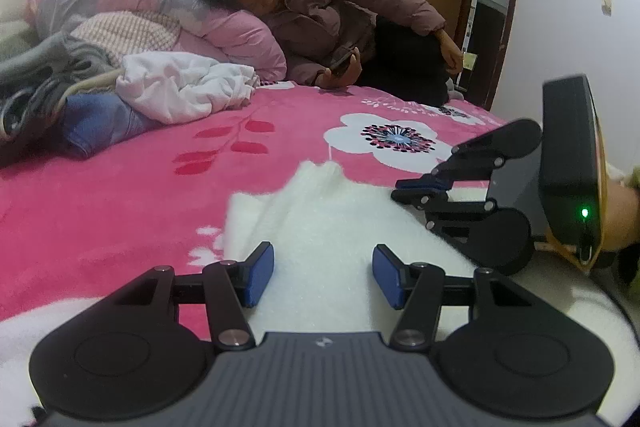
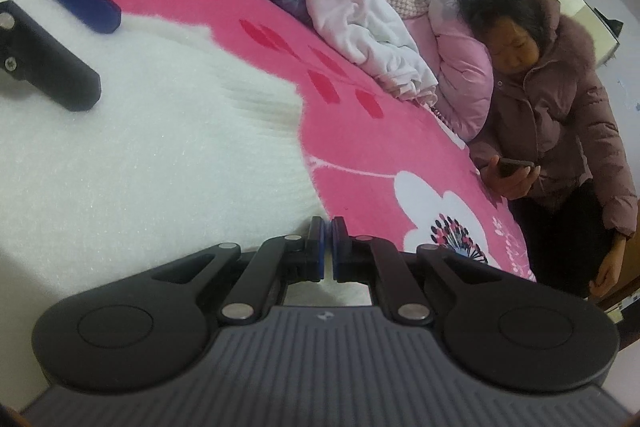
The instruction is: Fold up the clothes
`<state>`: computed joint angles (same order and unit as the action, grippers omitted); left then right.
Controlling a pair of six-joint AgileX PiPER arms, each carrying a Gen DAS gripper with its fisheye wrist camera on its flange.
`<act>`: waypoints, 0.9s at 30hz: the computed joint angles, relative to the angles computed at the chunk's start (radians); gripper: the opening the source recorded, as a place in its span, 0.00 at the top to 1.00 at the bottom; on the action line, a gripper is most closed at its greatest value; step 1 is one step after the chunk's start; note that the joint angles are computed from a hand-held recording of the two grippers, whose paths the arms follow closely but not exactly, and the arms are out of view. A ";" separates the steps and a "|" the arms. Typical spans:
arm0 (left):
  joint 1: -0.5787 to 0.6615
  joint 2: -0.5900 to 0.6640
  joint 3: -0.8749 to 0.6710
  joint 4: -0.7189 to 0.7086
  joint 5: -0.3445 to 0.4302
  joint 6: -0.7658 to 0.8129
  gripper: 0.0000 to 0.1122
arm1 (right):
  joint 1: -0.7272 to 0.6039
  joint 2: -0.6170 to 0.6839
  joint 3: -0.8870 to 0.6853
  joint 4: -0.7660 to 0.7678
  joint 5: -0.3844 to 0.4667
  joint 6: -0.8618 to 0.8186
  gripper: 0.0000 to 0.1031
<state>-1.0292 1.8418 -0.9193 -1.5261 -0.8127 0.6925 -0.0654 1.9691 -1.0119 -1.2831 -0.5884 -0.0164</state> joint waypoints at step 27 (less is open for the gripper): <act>0.382 0.057 -0.233 -0.139 0.511 0.175 0.61 | -0.026 0.022 0.001 0.007 -0.060 0.012 0.97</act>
